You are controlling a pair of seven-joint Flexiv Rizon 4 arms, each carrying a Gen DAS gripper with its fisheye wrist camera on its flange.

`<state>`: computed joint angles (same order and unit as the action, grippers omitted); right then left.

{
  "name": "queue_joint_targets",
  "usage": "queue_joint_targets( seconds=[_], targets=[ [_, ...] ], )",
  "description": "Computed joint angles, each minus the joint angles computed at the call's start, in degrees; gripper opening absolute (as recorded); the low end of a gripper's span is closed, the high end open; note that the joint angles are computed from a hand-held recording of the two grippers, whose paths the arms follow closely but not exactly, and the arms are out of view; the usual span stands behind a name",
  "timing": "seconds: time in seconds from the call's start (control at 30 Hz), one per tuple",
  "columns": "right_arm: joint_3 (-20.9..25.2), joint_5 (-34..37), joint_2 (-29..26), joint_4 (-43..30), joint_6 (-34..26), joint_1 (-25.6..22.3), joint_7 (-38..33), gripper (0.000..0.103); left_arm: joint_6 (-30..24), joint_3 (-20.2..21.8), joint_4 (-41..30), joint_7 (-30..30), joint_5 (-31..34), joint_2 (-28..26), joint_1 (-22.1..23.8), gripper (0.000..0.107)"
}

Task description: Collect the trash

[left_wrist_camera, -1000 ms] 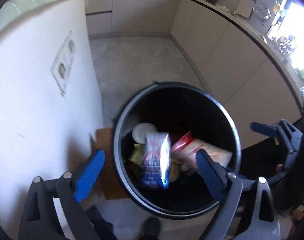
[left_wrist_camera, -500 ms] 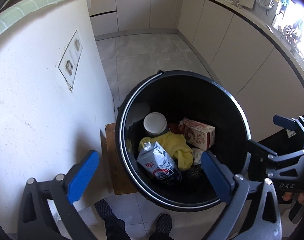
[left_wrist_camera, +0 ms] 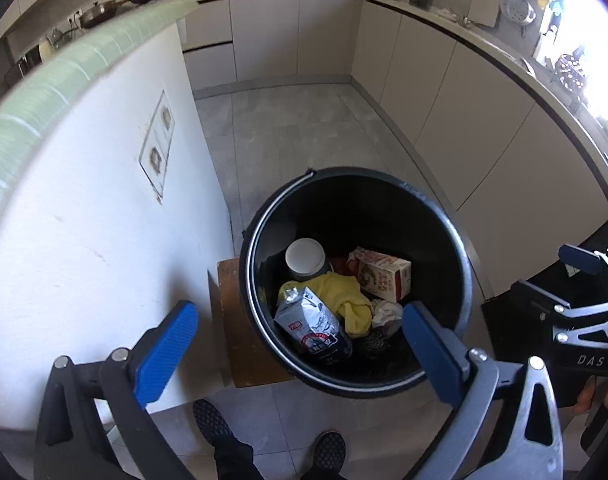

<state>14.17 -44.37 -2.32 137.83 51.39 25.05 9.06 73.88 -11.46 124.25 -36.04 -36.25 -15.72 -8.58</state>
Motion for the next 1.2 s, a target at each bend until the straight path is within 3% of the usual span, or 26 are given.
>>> queue_joint_targets(
  seconds=[0.13, 0.27, 0.4, 0.67, 1.0, 1.2],
  targets=[
    [1.5, 1.8, 2.8, -0.4, -2.2, 0.8, 0.0, 0.103, -1.7, 0.5, 1.2, 1.3, -1.0, 3.1, -0.1, 0.103],
    [3.1, 4.0, 5.4, -1.9, -5.9, 1.7, -0.1, 0.103, -6.3, 3.6, 0.7, -2.1, 2.1, 5.8, -0.9, 0.103],
    [4.9, 5.6, 8.2, -3.8, -10.1, 2.8, -0.3, 0.103, -11.6, 5.0, 2.7, 2.6, -2.8, 12.0, -1.2, 0.102],
    [8.4, 6.5, 12.0, -8.9, -19.4, 5.5, 0.5, 0.103, -14.1, 10.3, 5.6, 4.2, -4.6, 22.0, -4.7, 0.102],
    [11.3, 5.8, 13.1, -14.9, -28.9, 9.2, -0.3, 0.103, -16.4, 14.4, 6.4, 5.2, -6.7, 27.1, -3.9, 0.102],
    [12.6, 3.9, 12.1, -18.0, -31.7, 11.5, 0.8, 0.103, -12.4, 14.8, 6.9, 5.6, -9.9, 28.4, -4.4, 0.102]
  ],
)
